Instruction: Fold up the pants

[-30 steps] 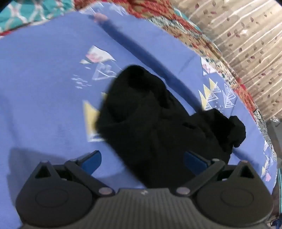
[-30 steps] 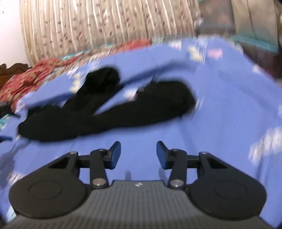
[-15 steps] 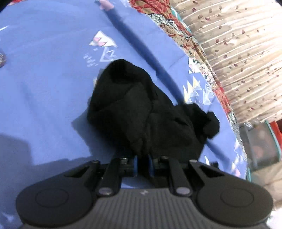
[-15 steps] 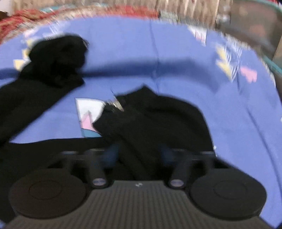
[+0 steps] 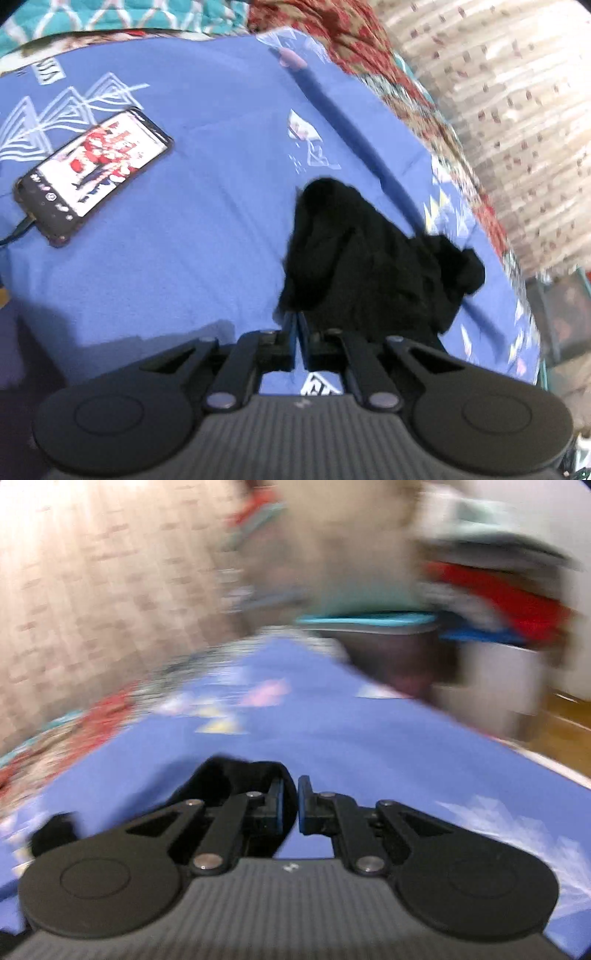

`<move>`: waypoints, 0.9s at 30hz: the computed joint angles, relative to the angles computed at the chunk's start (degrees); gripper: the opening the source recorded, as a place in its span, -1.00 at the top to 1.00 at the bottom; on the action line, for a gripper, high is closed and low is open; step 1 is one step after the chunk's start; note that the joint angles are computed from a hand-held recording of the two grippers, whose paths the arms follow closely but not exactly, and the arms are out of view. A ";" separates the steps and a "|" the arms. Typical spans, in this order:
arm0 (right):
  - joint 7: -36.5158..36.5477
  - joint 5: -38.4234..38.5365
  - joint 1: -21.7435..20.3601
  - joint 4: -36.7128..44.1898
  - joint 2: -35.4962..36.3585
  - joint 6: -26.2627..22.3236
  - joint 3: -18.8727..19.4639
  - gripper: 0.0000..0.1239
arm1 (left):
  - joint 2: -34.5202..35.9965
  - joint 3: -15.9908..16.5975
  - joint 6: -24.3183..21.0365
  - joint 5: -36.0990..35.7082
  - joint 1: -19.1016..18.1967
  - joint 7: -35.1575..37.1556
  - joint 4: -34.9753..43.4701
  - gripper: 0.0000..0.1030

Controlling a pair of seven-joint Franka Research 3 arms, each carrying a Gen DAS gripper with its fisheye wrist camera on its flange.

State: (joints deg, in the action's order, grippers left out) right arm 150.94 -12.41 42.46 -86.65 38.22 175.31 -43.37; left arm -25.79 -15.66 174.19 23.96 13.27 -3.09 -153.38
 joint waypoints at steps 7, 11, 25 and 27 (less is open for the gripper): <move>10.57 -1.28 6.52 -18.41 -8.92 -4.03 -3.41 0.40 | 10.93 -8.24 -3.53 13.07 8.43 -7.40 10.78 -0.56; 13.06 -5.57 8.79 -26.48 -14.59 0.46 -3.74 0.34 | 15.45 -12.62 -7.96 29.39 14.62 -17.61 18.08 -0.66; 7.12 -9.69 -1.46 -25.51 -18.35 2.53 12.90 0.29 | 23.42 -5.63 -1.49 29.01 7.53 -1.20 22.64 0.83; 5.24 -9.45 -2.37 -23.91 -17.65 2.82 14.25 0.29 | 17.04 -5.76 6.54 39.26 9.83 -13.66 17.44 0.83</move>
State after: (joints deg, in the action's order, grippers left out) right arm 156.19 -21.86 40.09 -110.56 20.57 178.14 -29.13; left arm -8.75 -21.42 180.74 63.22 23.10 -16.75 -135.95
